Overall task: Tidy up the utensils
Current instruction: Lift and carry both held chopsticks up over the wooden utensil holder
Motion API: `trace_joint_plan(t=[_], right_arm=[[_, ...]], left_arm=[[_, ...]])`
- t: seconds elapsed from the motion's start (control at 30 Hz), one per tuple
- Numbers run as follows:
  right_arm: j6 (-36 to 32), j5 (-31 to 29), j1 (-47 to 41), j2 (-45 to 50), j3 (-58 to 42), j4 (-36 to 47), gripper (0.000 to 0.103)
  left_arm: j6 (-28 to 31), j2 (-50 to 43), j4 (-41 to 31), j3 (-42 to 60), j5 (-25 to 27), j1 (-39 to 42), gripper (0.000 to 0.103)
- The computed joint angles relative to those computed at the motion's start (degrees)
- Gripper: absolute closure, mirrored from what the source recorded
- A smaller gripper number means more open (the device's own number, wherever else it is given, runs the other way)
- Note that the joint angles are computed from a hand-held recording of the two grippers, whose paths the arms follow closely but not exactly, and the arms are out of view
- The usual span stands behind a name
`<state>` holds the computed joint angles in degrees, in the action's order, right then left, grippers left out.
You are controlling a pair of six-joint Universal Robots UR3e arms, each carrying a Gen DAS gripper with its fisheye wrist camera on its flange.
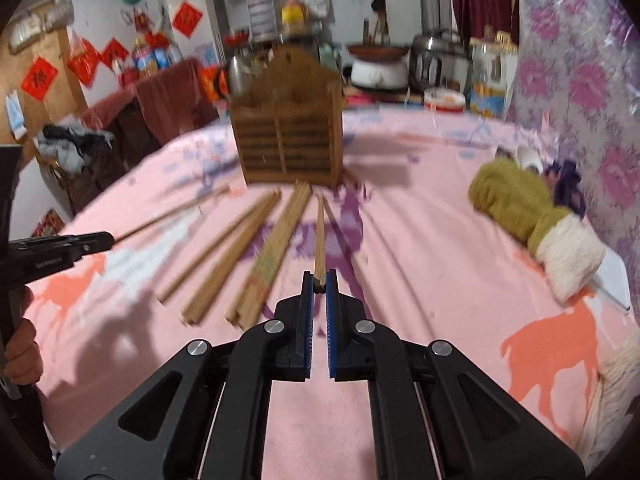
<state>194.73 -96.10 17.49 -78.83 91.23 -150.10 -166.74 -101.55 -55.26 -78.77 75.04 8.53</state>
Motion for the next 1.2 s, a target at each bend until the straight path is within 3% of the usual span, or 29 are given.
trace_joint_plan(t=[0.27,0.5,0.53,0.6,0.63,0.67,0.8,1.1,1.17,1.2], right_arm=[[-2.07,0.53,-0.37,-0.16,-10.24,4.73,0.096],[-2.5,0.92,-1.21,4.39,-20.3,9.94,0.096],[-2.43,1.15,-1.39,4.44,-20.21,9.81,0.096],[-2.33,1.89,-1.69,3.73,-18.08,8.47,0.096],[-2.23,2.1,-1.74,3.32,-16.84,7.64,0.096],[-2.12,1.98,-1.56,2.91,-15.56,6.81,0.096],[-1.6,2.47,-1.6,2.31,-13.56,5.38,0.096],[-1.54,3.27,-1.69,2.55,-13.63,5.15,0.096],[-1.45,3.41,-1.75,2.54,-13.59,5.29,0.096],[-1.42,3.35,-1.66,2.61,-13.53,5.2,0.096]], left_arm=[[-0.5,-3.4,-6.34,15.32,0.94,-2.96,0.098],[-0.92,-12.52,-17.59,36.13,2.93,-5.91,0.099],[-0.4,-11.63,-18.42,34.83,1.87,-5.43,0.097],[1.48,-7.69,-15.47,26.08,1.17,-4.75,0.082],[2.22,-5.42,-12.84,20.3,1.71,-4.48,0.065],[2.75,-3.65,-10.71,15.43,2.08,-4.04,0.061],[5.49,-0.92,-8.01,2.01,1.88,-1.76,0.061],[8.11,-2.4,-4.57,-4.32,3.84,-2.53,0.071],[8.04,-3.03,-3.63,-3.95,4.67,-3.21,0.097],[8.0,-3.4,-4.58,-3.06,4.07,-3.0,0.097]])
